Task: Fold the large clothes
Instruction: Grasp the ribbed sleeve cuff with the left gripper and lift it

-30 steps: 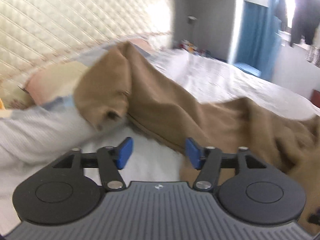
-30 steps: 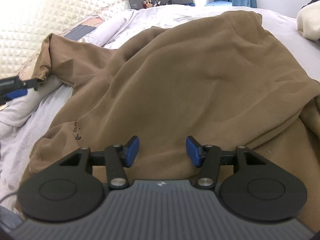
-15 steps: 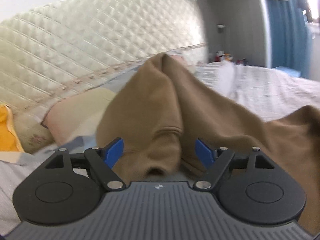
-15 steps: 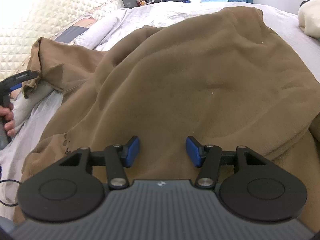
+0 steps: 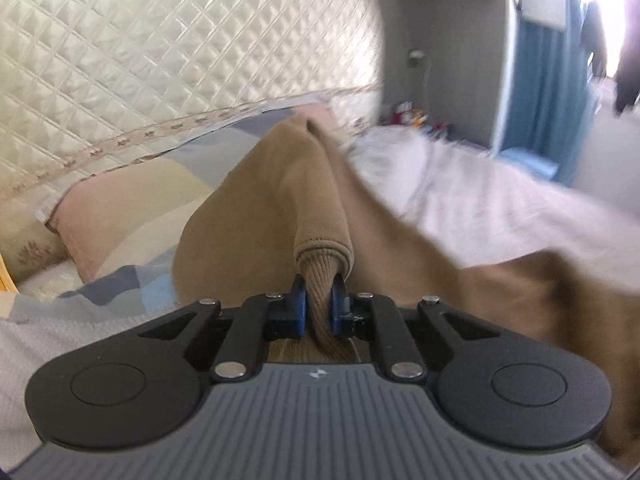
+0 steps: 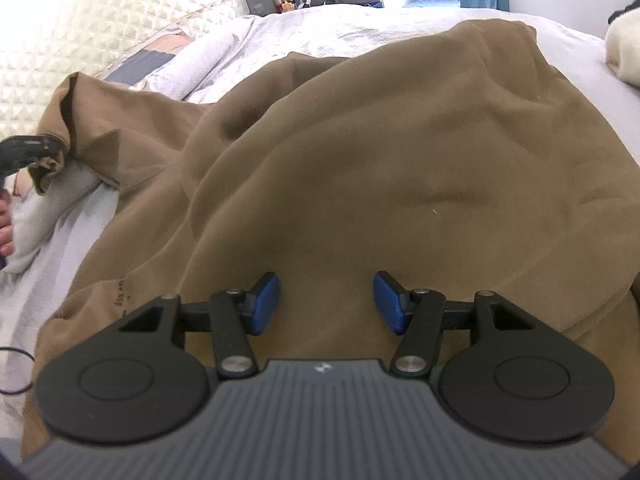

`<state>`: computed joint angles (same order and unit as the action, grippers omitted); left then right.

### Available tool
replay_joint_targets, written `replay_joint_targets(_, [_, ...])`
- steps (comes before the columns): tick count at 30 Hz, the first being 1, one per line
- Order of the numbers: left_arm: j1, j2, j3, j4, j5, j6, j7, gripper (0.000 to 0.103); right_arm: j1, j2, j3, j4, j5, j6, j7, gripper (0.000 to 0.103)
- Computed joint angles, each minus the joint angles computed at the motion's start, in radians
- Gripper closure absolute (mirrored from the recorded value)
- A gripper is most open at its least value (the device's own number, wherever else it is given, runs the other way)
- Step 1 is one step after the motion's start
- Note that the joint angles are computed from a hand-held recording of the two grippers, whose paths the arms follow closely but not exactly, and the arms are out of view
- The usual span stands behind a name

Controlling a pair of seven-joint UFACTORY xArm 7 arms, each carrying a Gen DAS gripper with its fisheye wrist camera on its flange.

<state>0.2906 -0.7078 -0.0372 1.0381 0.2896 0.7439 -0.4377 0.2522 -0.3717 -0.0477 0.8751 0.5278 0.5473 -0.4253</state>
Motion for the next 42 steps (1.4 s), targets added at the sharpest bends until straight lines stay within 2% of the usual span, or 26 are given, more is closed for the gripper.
replay_joint_targets(3, [-0.070,-0.015,0.016,0.114,-0.106,0.095,-0.006,0.091,0.002,-0.013,-0.019,0.005,0.034,0.024,0.000,0.047])
replay_joint_targets(6, [-0.128,0.000,-0.008,0.247,-0.173,0.167,-0.025,0.092,0.001,-0.042,-0.035,-0.001,0.064,0.037,-0.012,0.047])
replay_joint_targets(9, [-0.180,0.038,-0.039,0.373,-0.228,0.179,-0.065,0.092,0.001,-0.081,-0.049,-0.015,0.084,0.039,-0.021,0.047])
replay_joint_targets(12, [-0.232,0.106,-0.091,0.494,-0.263,0.152,-0.108,0.092,0.003,-0.116,-0.070,-0.023,0.107,0.055,-0.023,0.047])
replay_joint_targets(19, [-0.306,0.335,-0.308,0.752,-0.172,0.115,-0.230,0.092,-0.010,-0.182,-0.139,-0.018,0.161,0.065,-0.031,0.047])
replay_joint_targets(23, [-0.365,0.463,-0.433,0.824,-0.083,0.091,-0.331,0.092,-0.041,-0.196,-0.183,-0.006,0.176,0.057,-0.027,0.046])
replay_joint_targets(27, [-0.441,0.601,-0.542,0.872,0.044,0.110,-0.439,0.092,-0.072,-0.172,-0.244,0.019,0.209,0.052,-0.027,0.046])
replay_joint_targets(29, [-0.484,0.647,-0.562,0.857,0.088,0.101,-0.487,0.092,-0.088,-0.151,-0.268,0.036,0.229,0.063,-0.023,0.046])
replay_joint_targets(31, [-0.521,0.680,-0.555,0.822,0.086,0.072,-0.518,0.092,-0.102,-0.129,-0.289,0.052,0.259,0.067,-0.033,0.046])
replay_joint_targets(39, [-0.627,0.719,-0.471,0.630,0.059,-0.047,-0.547,0.091,-0.190,-0.039,-0.295,0.065,0.335,0.035,-0.061,0.046])
replay_joint_targets(42, [-0.662,0.730,-0.436,0.598,0.044,-0.055,-0.533,0.089,-0.214,-0.014,-0.285,0.072,0.358,0.054,-0.082,0.046])
